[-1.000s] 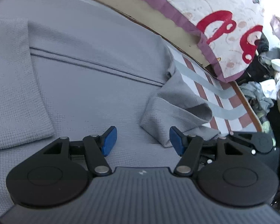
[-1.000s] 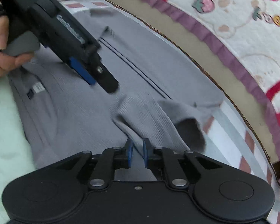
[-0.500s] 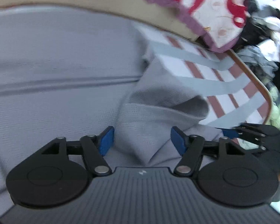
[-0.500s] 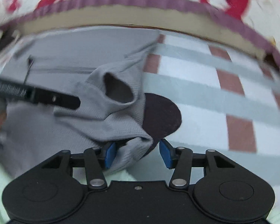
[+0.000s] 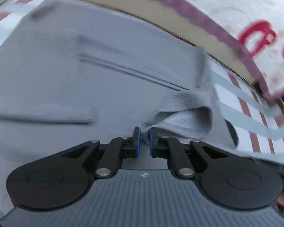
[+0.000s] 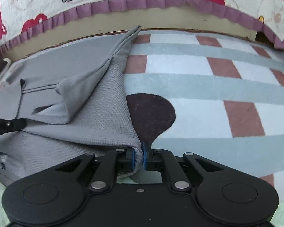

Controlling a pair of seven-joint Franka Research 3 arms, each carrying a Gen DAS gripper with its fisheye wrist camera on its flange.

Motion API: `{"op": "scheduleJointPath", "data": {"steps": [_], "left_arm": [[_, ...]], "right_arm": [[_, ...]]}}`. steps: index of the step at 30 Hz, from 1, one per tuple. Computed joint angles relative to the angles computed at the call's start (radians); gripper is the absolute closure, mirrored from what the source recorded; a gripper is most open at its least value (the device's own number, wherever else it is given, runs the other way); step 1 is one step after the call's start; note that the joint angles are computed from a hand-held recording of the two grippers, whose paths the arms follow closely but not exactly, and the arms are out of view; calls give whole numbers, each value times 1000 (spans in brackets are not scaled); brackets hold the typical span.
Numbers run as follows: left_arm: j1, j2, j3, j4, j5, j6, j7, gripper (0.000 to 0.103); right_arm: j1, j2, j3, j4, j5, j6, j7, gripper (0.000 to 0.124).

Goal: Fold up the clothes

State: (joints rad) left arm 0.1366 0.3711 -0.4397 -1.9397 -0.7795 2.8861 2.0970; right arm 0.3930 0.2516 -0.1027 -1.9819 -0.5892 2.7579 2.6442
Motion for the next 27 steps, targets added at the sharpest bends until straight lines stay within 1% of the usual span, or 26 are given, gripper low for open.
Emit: {"op": "scheduleJointPath", "data": {"steps": [2, 3, 4, 5, 6, 7, 8, 9, 10, 11, 12, 13, 14, 15, 16, 17, 19, 22, 23, 24, 25, 27], "left_arm": [[-26, -10, 37, -13, 44, 70, -48, 95], [-15, -10, 32, -13, 55, 88, -50, 97], [17, -6, 4, -5, 45, 90, -26, 96], [67, 2, -44, 8, 10, 79, 27, 96], [129, 13, -106, 22, -52, 52, 114, 92], [166, 21, -142, 36, -105, 19, 190, 85], [179, 26, -154, 47, -137, -13, 237, 81], [184, 30, -159, 53, -163, -45, 272, 74], [189, 33, -162, 59, -185, -77, 304, 69], [185, 35, -159, 61, -197, -109, 322, 68], [170, 38, -147, 63, -190, -135, 324, 67], [152, 39, -133, 62, -180, -148, 332, 66], [137, 35, -123, 55, -177, -153, 349, 66], [123, 28, -114, 46, -177, -151, 371, 65], [109, 21, -107, 35, -181, -142, 397, 65], [97, 16, -101, 27, -190, -136, 423, 65], [78, 12, -92, 23, -217, -134, 471, 62], [61, 19, -75, 34, -272, -153, 525, 59], [51, 22, -64, 39, -280, -157, 532, 59], [39, 25, -51, 45, -283, -161, 531, 59], [27, 26, -36, 49, -285, -167, 527, 59], [9, 27, -10, 55, -298, -179, 529, 59]], "right_arm": [[20, -7, -11, 5, -46, -41, 34, 116], [24, -9, -11, 8, -64, -60, 44, 116], [27, -6, -7, 20, -81, -88, 46, 116], [30, -2, -2, 34, -98, -121, 45, 115], [32, 5, 5, 51, -110, -157, 32, 115], [37, 12, 14, 72, -122, -206, 14, 115], [41, 19, 23, 90, -130, -247, -5, 115], [39, 26, 34, 109, -117, -291, -35, 113], [38, 34, 46, 129, -98, -338, -68, 110], [39, 40, 55, 149, -80, -383, -95, 104], [42, 41, 60, 164, -68, -419, -110, 101], [42, 38, 67, 179, -52, -451, -126, 100], [44, 35, 73, 196, -37, -484, -144, 97], [45, 32, 78, 214, -25, -518, -161, 90], [45, 23, 81, 223, -19, -528, -168, 88], [36, 8, 85, 215, -6, -497, -175, 83], [13, -13, 87, 199, 13, -382, -176, 80], [-18, -14, 84, 194, 49, -202, -189, 73], [-27, 3, 82, 202, 63, -141, -207, 70], [-47, 33, 96, 220, 131, -105, -277, 70], [-74, 76, 123, 256, 231, -109, -374, 70], [-76, 168, 130, 348, 311, -179, -450, 70]]}}
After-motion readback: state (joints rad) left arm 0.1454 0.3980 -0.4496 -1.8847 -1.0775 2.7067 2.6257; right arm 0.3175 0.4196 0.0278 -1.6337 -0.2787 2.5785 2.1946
